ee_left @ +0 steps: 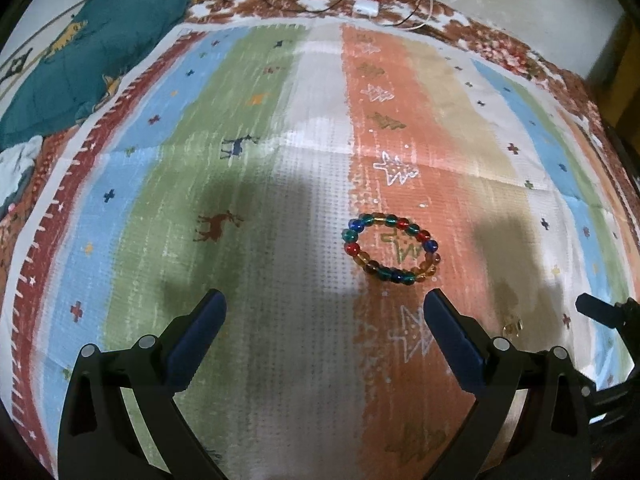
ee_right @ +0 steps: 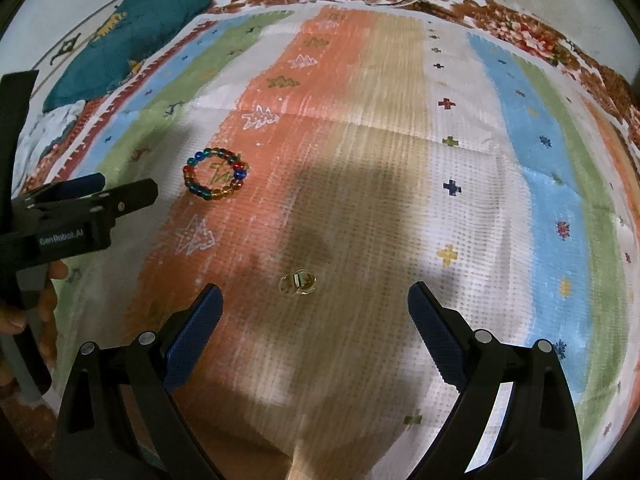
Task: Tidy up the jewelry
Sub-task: 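Move the left tool to the multicolour bracelet while the right tool approaches the gold ring, then grasp the multicolour bead bracelet with the left tool while the right tool grasps the gold ring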
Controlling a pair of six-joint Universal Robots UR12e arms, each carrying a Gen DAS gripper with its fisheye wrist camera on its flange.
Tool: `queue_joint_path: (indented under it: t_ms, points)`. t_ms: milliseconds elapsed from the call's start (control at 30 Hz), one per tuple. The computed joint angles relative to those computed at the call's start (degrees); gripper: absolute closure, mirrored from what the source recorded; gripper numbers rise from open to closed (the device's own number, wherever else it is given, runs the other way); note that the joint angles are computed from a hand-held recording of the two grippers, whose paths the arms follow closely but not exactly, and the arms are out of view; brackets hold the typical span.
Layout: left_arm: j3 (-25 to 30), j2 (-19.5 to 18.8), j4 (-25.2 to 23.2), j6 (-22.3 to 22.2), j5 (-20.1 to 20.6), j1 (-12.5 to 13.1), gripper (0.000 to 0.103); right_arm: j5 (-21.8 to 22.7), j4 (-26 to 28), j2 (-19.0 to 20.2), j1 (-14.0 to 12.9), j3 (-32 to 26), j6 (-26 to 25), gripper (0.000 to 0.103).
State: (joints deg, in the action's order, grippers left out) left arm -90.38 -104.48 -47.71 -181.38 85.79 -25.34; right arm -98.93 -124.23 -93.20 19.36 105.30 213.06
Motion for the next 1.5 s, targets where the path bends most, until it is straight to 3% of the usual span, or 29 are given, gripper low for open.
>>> queue_joint_path:
  t_ms: [567, 833, 900, 967, 1000, 1067, 1100, 1133, 1200, 1500]
  points:
    - [3.5, -3.8, -2.6, -1.2, -0.1, -0.2, 0.006, 2.0, 1.7, 2.6, -1.6, -0.7, -0.6, 0.009]
    - [3.8, -5.2, -0.8, 3.0, 4.4, -1.9, 0.008, 1.6, 3.2, 3.5, -1.6, -0.9, -1.7, 0.009]
    - [3.5, -5.1, -0.1, 3.6, 4.6, -1.9, 0.014, 1.7, 3.6, 3.4, -1.7, -0.9, -1.5, 0.011]
    - [3.2, -4.9, 0.4, 5.4, 3.9, -1.9, 0.033, 1.7, 3.6, 3.2, -1.8, -0.9, -1.4, 0.021]
    - [3.3, -4.8, -0.1, 6.4, 3.2, -1.8, 0.038, 1.8, 3.5, 3.2, -1.9, -0.9, -1.3, 0.028]
    - [3.7, -4.8, -1.3, 6.2, 2.0, -1.5, 0.061, 2.0, 3.3, 2.9, -2.1, -0.8, -1.2, 0.045]
    - [3.7, -4.7, -1.7, 6.0, 1.6, -1.3, 0.066, 2.2, 3.1, 2.8, -2.2, -0.7, -1.1, 0.057]
    - [3.7, -4.7, -1.9, 6.1, 1.4, -1.2, 0.078, 2.4, 2.9, 2.7, -2.3, -0.6, -1.1, 0.070]
    - [3.7, -4.7, -2.1, 6.1, 1.1, -1.0, 0.094, 3.4, 2.6, 2.3, -2.6, -0.3, -1.1, 0.086]
    - [3.8, -4.1, -3.7, 5.8, -1.6, -0.3, 0.094, 3.8, 2.3, 2.1, -2.6, -0.3, -1.6, 0.087]
